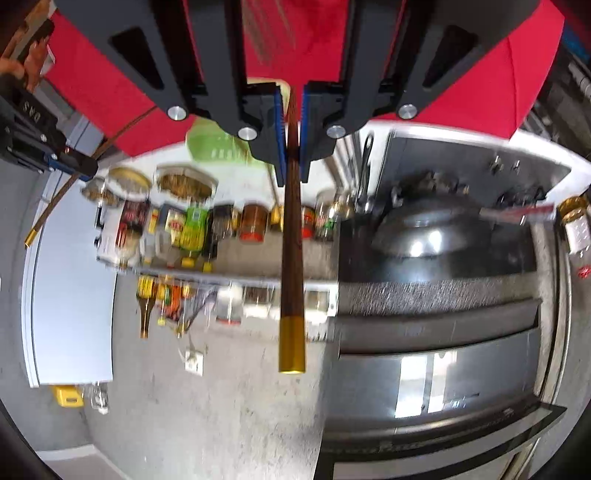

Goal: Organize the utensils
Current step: 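Lift both new chopsticks upright toward the green holder, then lower both chopsticks into the green holder and open both tools, then move the left tool to a chopstick and close on it while the right tool grasps another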

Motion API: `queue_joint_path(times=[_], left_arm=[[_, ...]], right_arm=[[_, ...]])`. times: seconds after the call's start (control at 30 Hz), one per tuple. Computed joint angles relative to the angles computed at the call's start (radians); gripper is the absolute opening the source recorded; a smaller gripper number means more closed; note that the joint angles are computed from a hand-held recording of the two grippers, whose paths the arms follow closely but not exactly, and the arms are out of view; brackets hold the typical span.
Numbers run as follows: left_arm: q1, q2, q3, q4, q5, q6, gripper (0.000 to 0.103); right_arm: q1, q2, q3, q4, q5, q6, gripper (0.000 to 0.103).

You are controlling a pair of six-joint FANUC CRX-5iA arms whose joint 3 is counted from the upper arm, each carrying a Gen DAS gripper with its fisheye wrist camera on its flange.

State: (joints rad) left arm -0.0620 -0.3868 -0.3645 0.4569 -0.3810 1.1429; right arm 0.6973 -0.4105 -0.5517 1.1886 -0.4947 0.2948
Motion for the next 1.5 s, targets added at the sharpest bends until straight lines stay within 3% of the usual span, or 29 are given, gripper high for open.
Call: queue_joint_path(times=[0.2, 0.27, 0.37, 0.47, 0.57, 0.67, 0.83, 0.9, 1.03, 1.2, 1.4, 1.5], left_arm=[[-0.040, 0.149, 0.075, 0.232, 0.079, -0.163, 0.006], [-0.054, 0.207, 0.096, 0.324, 0.065, -0.233, 0.006], [-0.062, 0.276, 0.138, 0.332, 0.027, -0.239, 0.006], [-0.060, 0.320, 0.172, 0.279, -0.010, -0.198, 0.006], [-0.052, 0.351, 0.199, 0.224, -0.058, -0.151, 0.006], [-0.045, 0.356, 0.208, 0.180, -0.076, -0.112, 0.006], [-0.034, 0.307, 0.195, 0.119, -0.072, -0.065, 0.010], [-0.029, 0.268, 0.174, 0.104, -0.052, -0.047, 0.028], [-0.013, 0.150, 0.114, 0.039, -0.034, 0.015, 0.033], [-0.010, 0.021, 0.093, -0.233, -0.118, 0.245, 0.033], [-0.041, -0.098, -0.003, -0.437, -0.240, 0.392, 0.033], [-0.037, -0.141, -0.068, -0.464, -0.288, 0.426, 0.033]], right_arm=[[-0.094, 0.102, 0.081, 0.135, 0.089, -0.080, 0.007], [-0.108, 0.135, 0.101, 0.129, 0.098, -0.075, 0.007], [-0.112, 0.182, 0.133, 0.071, 0.095, -0.028, 0.007], [-0.103, 0.220, 0.161, -0.020, 0.075, 0.048, 0.007], [-0.082, 0.250, 0.203, -0.189, 0.046, 0.192, 0.012], [-0.076, 0.252, 0.196, -0.201, 0.028, 0.190, 0.042], [-0.066, 0.203, 0.156, -0.189, 0.017, 0.165, 0.043], [-0.057, 0.161, 0.120, -0.158, 0.007, 0.144, 0.044], [-0.028, 0.068, 0.047, -0.113, -0.025, 0.094, 0.046], [0.059, -0.048, -0.037, -0.126, -0.117, 0.088, 0.048], [0.170, -0.154, -0.151, -0.175, -0.224, 0.056, 0.048], [0.222, -0.196, -0.203, -0.193, -0.266, 0.026, 0.048]])
